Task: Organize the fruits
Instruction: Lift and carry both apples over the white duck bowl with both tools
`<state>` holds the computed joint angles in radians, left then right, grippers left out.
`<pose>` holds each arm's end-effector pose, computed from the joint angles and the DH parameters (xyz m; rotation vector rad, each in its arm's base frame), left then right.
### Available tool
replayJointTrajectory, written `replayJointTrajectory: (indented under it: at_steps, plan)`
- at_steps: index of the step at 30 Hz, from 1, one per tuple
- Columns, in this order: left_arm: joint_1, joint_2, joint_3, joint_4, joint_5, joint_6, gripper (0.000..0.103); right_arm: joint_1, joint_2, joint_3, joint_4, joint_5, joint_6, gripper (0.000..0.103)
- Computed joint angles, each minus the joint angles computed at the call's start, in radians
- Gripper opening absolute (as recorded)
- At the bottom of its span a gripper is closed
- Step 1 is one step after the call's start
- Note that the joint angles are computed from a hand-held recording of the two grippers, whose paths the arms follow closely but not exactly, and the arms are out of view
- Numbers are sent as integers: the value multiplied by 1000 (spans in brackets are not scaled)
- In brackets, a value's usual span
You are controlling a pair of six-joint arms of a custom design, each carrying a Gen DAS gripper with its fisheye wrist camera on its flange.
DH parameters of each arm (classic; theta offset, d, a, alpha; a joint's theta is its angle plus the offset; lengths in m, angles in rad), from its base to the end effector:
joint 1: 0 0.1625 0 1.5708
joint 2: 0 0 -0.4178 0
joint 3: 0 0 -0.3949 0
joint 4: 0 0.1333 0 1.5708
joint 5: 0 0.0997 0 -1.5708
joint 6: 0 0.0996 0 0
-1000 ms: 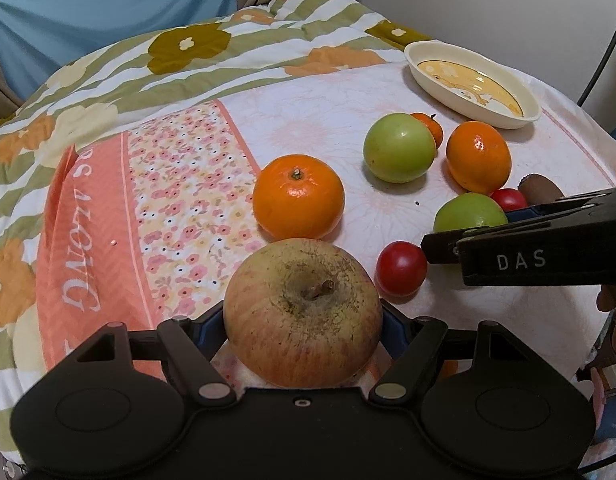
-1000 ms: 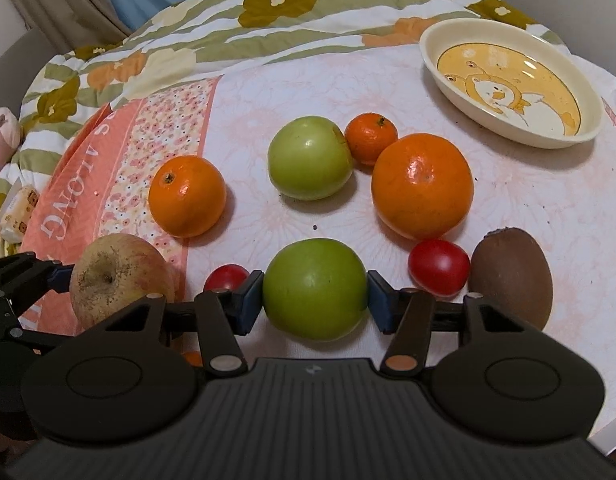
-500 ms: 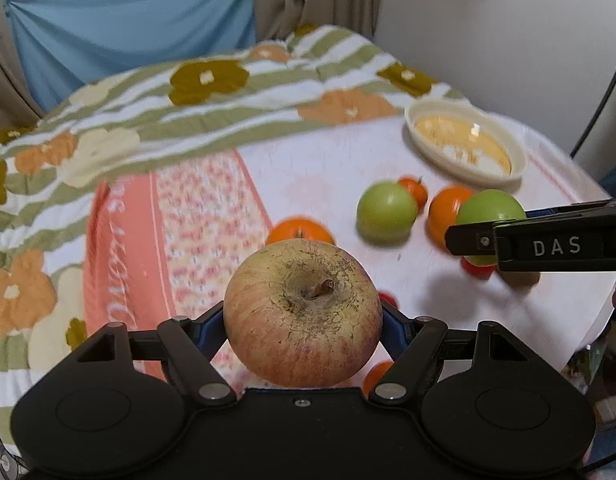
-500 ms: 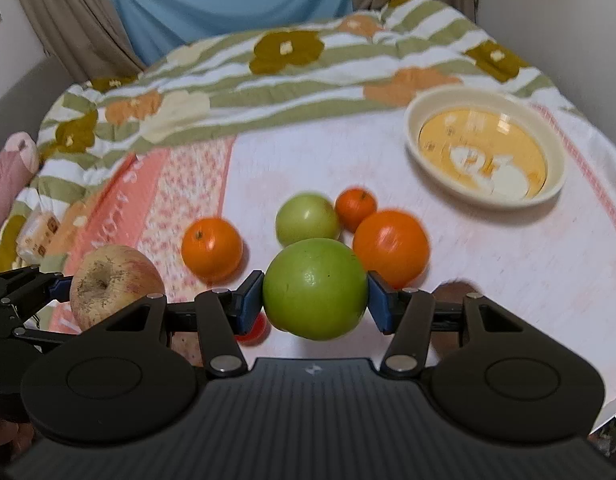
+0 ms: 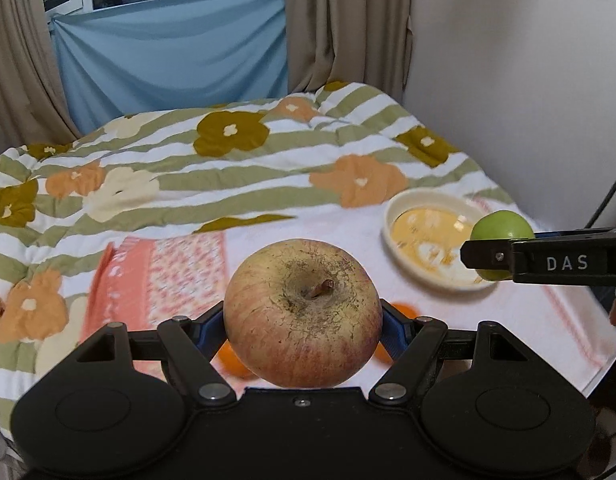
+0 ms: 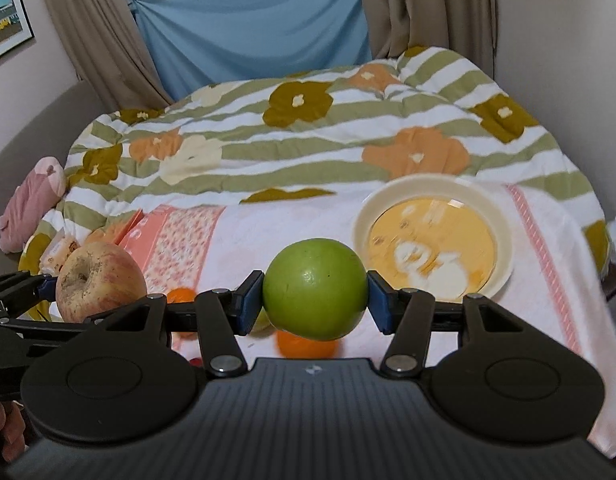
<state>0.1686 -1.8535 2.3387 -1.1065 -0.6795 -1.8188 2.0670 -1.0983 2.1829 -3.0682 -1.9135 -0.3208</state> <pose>-0.2011 -0.2480 0.2620 0.0679 2.0924 -1.0119 0.3276 -0.3954 0.1395 1.0093 -2.5848 0.6204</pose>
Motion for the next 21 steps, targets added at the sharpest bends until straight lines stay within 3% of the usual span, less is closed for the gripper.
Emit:
replayJointTrajectory:
  at_steps: [7, 17, 21]
  plan:
    - [161, 210, -44, -341, 155, 167, 79, -124, -12, -113, 76, 56, -166, 69]
    - [411, 529, -101, -1070, 267, 689, 79, -258, 102, -327, 179, 80, -309, 69]
    - [486, 648, -145, -1256, 285, 846, 79, -287, 158, -400, 208, 82, -331, 69]
